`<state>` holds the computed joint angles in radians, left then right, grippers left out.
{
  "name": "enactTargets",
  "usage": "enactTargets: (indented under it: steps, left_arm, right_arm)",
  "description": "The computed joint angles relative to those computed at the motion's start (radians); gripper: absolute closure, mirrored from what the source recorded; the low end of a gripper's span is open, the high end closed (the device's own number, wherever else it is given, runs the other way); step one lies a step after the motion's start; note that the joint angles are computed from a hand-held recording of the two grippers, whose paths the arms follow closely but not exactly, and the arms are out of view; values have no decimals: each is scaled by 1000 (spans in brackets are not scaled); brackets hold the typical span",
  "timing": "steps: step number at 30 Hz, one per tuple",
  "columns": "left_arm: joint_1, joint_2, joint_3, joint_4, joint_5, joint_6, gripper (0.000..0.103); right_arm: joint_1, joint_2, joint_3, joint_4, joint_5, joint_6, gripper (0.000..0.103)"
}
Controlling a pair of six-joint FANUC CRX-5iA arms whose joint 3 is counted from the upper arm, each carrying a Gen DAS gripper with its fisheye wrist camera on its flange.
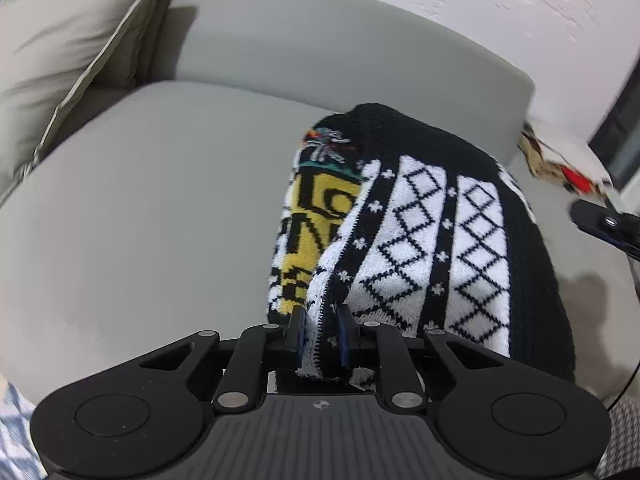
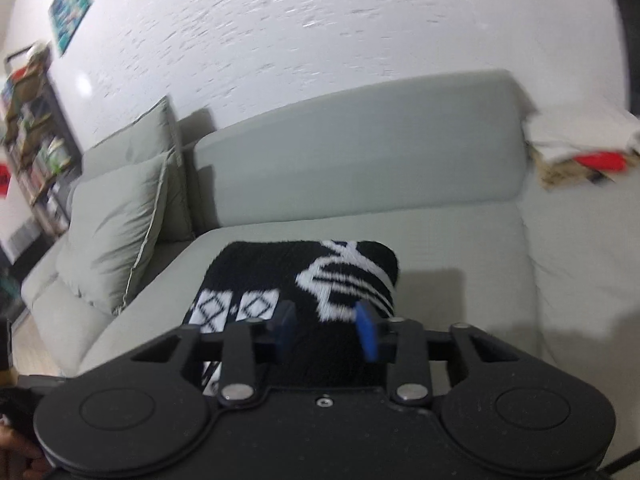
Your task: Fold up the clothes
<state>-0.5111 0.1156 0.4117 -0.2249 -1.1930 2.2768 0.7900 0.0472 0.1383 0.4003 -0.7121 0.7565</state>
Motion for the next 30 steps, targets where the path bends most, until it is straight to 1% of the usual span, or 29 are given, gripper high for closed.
enactTargets:
  steps: [4,5,8,10,11,12,14,16,18,20,21,23,24,26,28,30]
  left_arm:
    - [15,-2,-24,15,31,-4,84]
    - [13,4,-20,8,30,-5,84]
    - [18,24,-12,-14,22,-13,83]
    - [33,40,-15,-11,25,-17,83]
    - [45,40,-29,3,40,-17,82]
    - [56,40,-39,17,52,-18,82]
    - [58,48,-25,17,42,-26,82]
    - [50,57,-4,3,22,-39,83]
    - [43,49,7,-1,13,-49,82]
    - [47,16,-4,7,25,-50,79]
    - [46,-1,-7,5,32,-48,79]
    - [15,-34,3,-55,46,-36,82]
    - [4,-45,7,-78,64,-41,83]
    - [-9,-53,20,-99,112,-63,83]
    - [-12,-34,39,-91,161,-98,82]
    - [-11,23,90,-73,169,-136,82]
  right_arm:
    - [1,135,109,24,27,94,72]
    - [5,177,148,32,2,116,72]
    - [16,312,288,57,-105,189,73]
    - [13,426,467,-28,-266,284,74]
    - [9,480,549,-61,-337,319,74]
    - [7,507,590,-71,-368,321,75]
    - [2,548,647,-83,-409,309,75]
    - [1,541,641,-89,-405,308,75]
    - [-2,495,586,-97,-359,299,75]
    - [-7,427,514,-112,-294,288,75]
    - [-10,381,467,-116,-260,274,74]
    - [-14,291,380,-121,-198,243,73]
    - [-13,248,333,-106,-171,222,70]
    - [-2,170,241,-47,-141,136,67]
    - [4,119,175,-11,-128,43,67]
    - [12,86,124,39,-135,-60,67]
